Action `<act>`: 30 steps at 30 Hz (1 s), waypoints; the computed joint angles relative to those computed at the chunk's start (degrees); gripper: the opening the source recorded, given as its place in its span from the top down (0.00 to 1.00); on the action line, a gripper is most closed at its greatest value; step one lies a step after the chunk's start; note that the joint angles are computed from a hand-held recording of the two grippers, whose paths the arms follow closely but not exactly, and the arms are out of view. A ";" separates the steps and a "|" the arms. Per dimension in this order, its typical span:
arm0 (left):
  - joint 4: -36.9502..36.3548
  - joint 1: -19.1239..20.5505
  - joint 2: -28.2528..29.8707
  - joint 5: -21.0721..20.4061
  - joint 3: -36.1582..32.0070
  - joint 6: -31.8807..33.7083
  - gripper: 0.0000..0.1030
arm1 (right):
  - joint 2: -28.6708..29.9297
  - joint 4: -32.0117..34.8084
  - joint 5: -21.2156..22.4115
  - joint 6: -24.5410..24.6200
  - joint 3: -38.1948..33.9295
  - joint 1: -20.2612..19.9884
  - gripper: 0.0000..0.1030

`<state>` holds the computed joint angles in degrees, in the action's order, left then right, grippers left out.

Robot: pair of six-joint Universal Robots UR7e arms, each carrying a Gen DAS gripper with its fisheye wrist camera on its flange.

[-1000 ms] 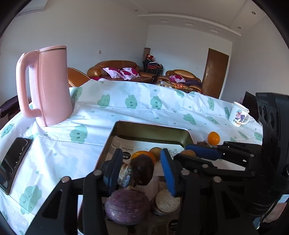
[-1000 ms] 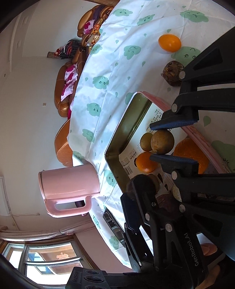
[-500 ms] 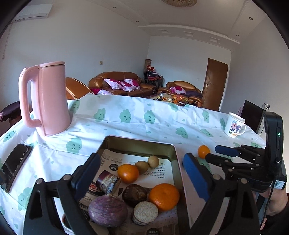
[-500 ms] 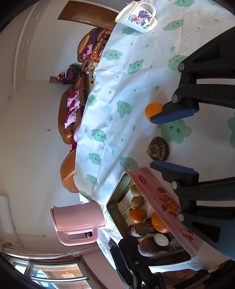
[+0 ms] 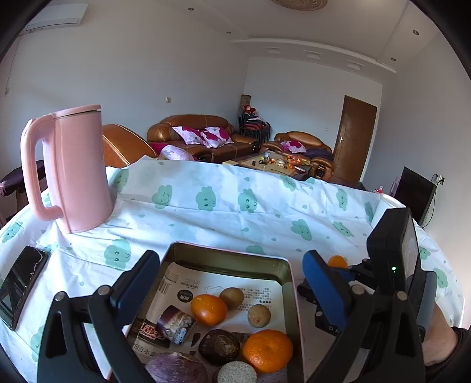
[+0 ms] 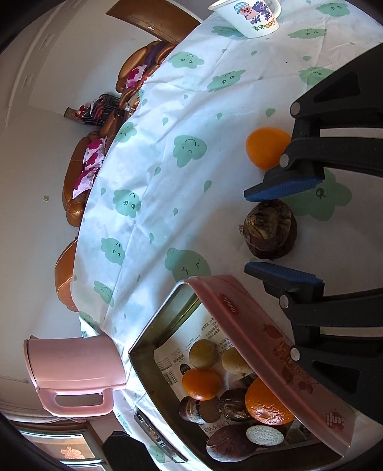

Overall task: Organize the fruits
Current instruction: 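Grasp a brown cake with the right tool while the left tool grasps a small orange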

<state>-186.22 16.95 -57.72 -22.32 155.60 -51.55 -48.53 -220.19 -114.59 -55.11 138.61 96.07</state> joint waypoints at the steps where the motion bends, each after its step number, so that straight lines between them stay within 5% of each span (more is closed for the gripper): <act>1: -0.84 -0.31 0.66 -0.10 -0.12 0.58 0.03 | 0.94 -1.57 -1.11 -1.18 -0.15 0.27 0.57; 6: -2.41 -0.89 2.75 -0.95 -1.99 3.04 0.03 | -0.89 1.44 -0.54 0.51 -0.40 -0.70 0.62; 17: -6.02 -0.28 10.34 -3.38 -9.29 11.72 0.03 | -11.10 -11.22 10.71 4.62 7.69 -8.01 0.66; 30: -0.86 8.89 22.53 -12.96 -25.37 19.45 0.10 | -19.63 -7.28 14.15 7.64 8.79 -17.19 0.66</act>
<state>-187.09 25.83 -35.19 -35.28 130.23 -32.10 -68.16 -227.47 -100.44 -47.46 147.39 78.87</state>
